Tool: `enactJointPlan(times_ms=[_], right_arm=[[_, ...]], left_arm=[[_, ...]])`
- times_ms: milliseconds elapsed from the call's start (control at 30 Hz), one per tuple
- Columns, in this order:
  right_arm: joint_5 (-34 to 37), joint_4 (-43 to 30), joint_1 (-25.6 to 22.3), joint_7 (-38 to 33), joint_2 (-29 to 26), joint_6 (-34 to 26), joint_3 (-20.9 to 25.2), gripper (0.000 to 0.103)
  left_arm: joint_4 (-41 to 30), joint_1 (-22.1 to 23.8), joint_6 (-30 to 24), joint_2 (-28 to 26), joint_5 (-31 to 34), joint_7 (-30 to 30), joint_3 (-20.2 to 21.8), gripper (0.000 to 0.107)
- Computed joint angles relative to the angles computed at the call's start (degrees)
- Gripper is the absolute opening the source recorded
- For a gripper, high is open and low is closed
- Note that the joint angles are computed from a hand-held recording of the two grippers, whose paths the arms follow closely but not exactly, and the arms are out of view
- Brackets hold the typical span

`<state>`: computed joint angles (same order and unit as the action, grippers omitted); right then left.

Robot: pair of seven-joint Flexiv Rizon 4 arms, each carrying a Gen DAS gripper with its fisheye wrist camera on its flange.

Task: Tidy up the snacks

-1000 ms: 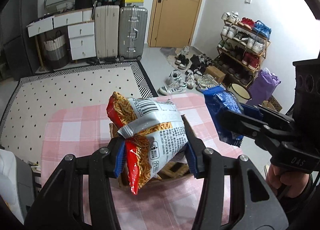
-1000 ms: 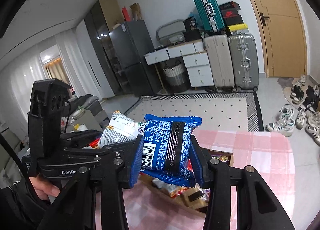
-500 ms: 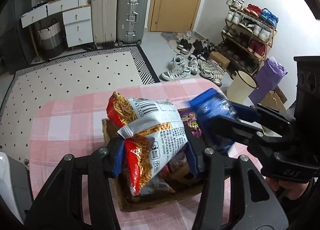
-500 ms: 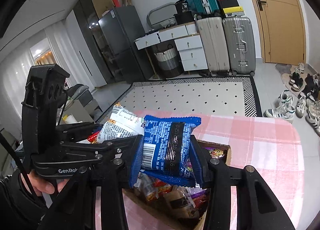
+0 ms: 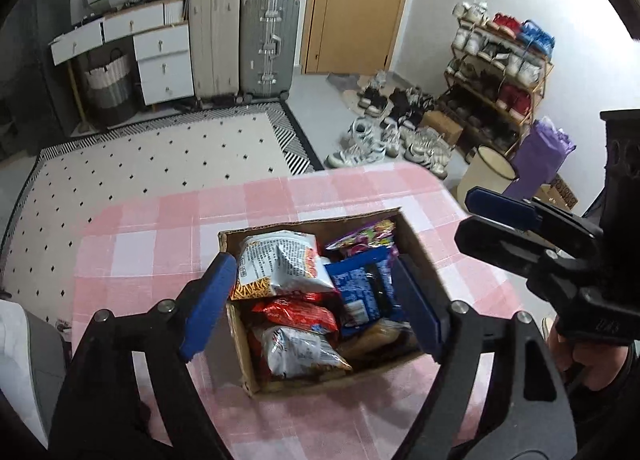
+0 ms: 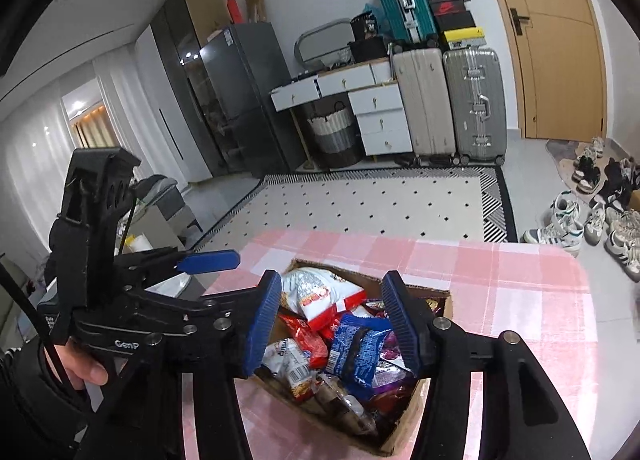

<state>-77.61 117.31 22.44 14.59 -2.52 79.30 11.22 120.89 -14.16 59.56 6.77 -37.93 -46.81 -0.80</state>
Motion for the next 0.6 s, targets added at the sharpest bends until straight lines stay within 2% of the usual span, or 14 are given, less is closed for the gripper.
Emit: enactJointPlan(times_ms=[100,233,300,600], right_arm=[[-0.4,1.0,0.3,0.3,2.5,-2.2,1.1,0.069],[2.4,1.8,1.4,-1.8,5.3,-6.3,3.7,0.076],[1.4,2.1,1.7,-1.1,6.6,-7.8,4.7,0.083],[3.3,1.6,4.7,-1.9,10.4,-15.4,9.6,0.087]], left_arm=[[2.2,-0.7,0.6,3.7,0.6,0.7,0.6,0.079],[5.4,-1.8,2.2,9.2,3.3,0.5,1.5,0.080],[6.6,-2.4,2.0,12.1,3.8,-0.3,2.3,0.081],[10.2,-3.6,-1.0,23.2,7.2,-3.3,5.1,0.083]])
